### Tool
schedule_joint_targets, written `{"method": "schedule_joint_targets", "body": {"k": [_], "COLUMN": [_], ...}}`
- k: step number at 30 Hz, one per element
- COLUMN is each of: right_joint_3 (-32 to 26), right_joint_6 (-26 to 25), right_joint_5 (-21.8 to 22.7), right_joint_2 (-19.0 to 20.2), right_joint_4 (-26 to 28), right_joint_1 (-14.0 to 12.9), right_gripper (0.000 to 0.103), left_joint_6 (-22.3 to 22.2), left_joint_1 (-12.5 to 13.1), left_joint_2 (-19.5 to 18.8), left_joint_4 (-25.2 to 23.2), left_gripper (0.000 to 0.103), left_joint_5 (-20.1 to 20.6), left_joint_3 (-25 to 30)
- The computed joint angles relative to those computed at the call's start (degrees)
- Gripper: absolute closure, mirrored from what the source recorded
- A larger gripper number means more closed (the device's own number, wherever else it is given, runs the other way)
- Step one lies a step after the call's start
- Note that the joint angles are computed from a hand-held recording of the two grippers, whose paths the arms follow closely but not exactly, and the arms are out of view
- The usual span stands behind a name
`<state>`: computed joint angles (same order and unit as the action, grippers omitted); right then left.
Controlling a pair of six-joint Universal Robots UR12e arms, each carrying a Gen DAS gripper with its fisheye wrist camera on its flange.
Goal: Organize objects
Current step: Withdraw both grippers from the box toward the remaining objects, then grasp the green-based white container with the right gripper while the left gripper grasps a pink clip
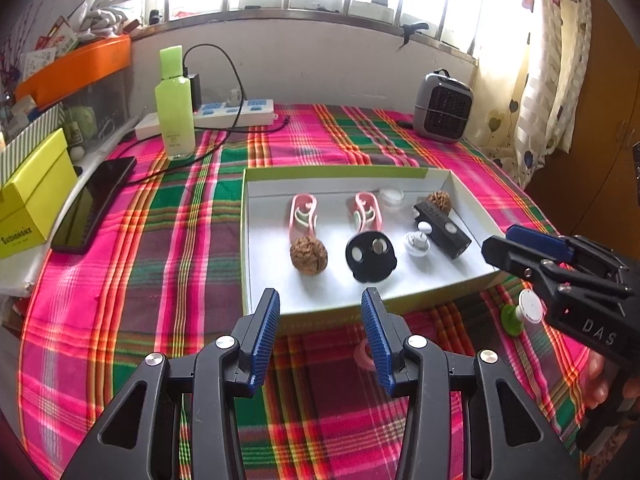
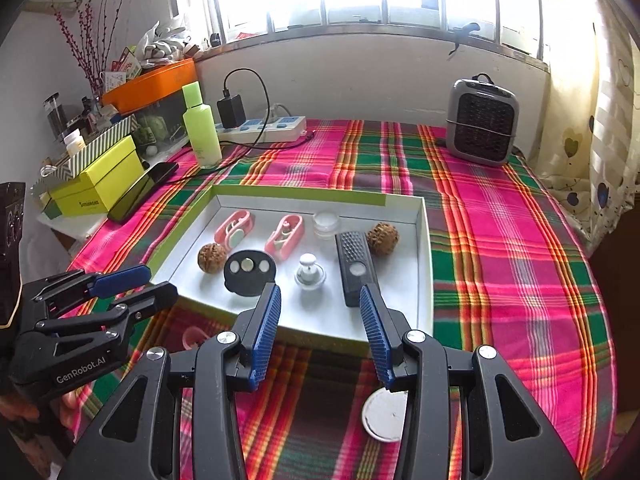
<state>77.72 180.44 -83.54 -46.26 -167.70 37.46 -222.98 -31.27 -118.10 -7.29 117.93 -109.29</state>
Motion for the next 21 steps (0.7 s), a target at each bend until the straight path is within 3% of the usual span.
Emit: {"method": "schedule_joint_targets", "body": {"k": [16,21], "right_joint_3": [6.1,7.4], "right_joint_6": [0.8,1.5], "right_joint_5": [-0.1,-0.7], "right_joint_2": [-2.8,-3.3], "right_joint_4": [-2.1,-1.4], "right_joint_1": [-1.2,-1.6], "right_gripper": [0.060,0.060], "left_joint_6": [4.0,4.9], "left_joint_1": [-0.4,-0.2], "left_joint_2": [-0.7,-1.3], "left_joint_4": [6.6,6.3], "left_gripper": [0.060,0.060], "left_joint_5": [-5.0,-6.4], "left_joint_3": [-1.6,-1.2]}}
